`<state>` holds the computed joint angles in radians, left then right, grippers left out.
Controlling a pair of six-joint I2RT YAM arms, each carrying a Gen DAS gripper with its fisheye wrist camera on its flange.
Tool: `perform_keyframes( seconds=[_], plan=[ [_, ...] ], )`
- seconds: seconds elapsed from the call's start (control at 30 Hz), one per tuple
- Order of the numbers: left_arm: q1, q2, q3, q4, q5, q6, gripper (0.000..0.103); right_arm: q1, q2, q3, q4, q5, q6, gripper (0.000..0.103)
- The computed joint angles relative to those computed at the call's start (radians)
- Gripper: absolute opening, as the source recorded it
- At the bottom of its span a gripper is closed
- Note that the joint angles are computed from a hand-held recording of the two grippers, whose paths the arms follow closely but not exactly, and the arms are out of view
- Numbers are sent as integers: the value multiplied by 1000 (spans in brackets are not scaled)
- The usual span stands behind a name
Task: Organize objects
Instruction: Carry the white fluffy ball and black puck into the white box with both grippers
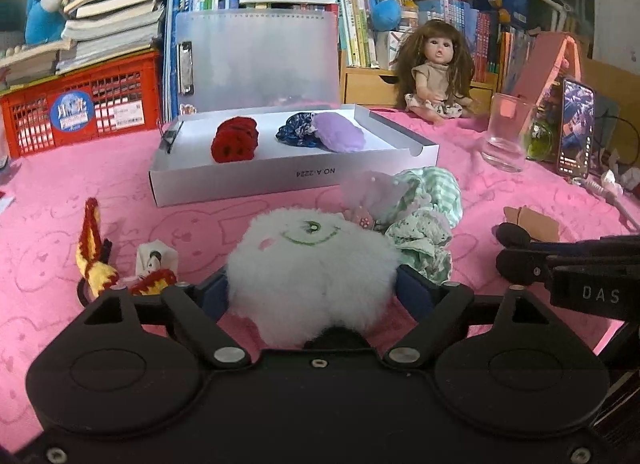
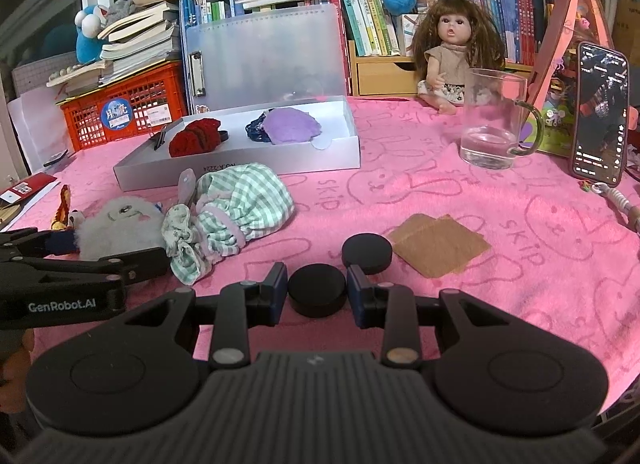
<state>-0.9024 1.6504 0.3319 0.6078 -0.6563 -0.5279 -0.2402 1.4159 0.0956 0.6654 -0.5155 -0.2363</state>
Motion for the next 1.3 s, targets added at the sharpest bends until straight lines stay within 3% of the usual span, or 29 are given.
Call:
perform_keyframes(
  seconds=[0.1, 0.2, 0.83, 1.3],
  plan=[
    [1, -14, -25, 35, 0, -6, 67, -1, 0, -2, 2, -7, -6, 37],
    [8, -44, -44, 42, 1, 4, 65, 1, -7, -6, 1, -18, -16, 37],
    [42, -189, -50, -51, -20, 14, 65, 61, -36, 13, 4, 27, 13, 37],
    [139, -221, -12, -91, 35, 54, 65, 137, -32, 107, -71, 94, 73, 37]
  ],
)
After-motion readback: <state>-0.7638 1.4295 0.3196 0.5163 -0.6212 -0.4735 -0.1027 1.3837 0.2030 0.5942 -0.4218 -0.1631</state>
